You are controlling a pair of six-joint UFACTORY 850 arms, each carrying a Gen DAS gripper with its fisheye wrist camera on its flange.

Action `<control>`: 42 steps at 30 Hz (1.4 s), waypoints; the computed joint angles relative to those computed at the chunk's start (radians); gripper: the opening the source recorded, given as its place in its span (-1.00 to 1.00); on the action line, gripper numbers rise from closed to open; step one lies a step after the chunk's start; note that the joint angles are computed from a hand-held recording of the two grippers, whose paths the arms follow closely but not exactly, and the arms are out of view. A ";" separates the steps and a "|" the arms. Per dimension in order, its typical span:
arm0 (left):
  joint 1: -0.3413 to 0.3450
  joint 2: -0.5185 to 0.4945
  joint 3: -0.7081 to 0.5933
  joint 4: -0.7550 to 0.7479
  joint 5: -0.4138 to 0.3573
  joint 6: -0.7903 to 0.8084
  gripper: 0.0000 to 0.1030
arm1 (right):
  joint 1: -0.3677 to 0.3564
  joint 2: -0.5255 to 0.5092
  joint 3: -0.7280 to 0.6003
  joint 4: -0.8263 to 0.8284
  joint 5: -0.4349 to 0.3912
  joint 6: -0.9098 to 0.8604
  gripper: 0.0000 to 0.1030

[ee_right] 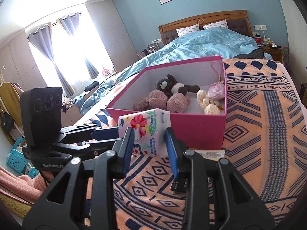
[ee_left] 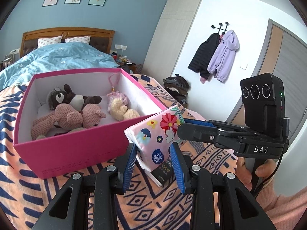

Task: Organize objects
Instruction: 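Carry the floral tissue pack over the pink box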

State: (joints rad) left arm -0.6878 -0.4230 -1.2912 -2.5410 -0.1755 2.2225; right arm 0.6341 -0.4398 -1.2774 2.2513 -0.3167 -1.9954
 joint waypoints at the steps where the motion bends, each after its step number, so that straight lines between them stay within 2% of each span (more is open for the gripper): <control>1: 0.002 -0.001 -0.003 0.009 -0.001 -0.008 -0.30 | 0.000 -0.001 -0.004 -0.001 0.003 -0.002 -0.29; 15: 0.024 -0.039 -0.074 0.184 0.024 -0.164 -0.30 | -0.017 -0.026 -0.068 -0.060 0.003 0.045 -0.29; 29: 0.041 -0.080 -0.150 0.395 0.063 -0.352 -0.30 | -0.043 -0.076 -0.145 -0.180 -0.012 0.177 -0.29; 38: 0.050 -0.120 -0.212 0.652 0.094 -0.601 -0.30 | -0.053 -0.110 -0.203 -0.261 0.005 0.253 -0.29; 42: 0.055 -0.139 -0.242 0.926 0.098 -0.873 -0.30 | -0.061 -0.129 -0.227 -0.303 0.001 0.305 -0.29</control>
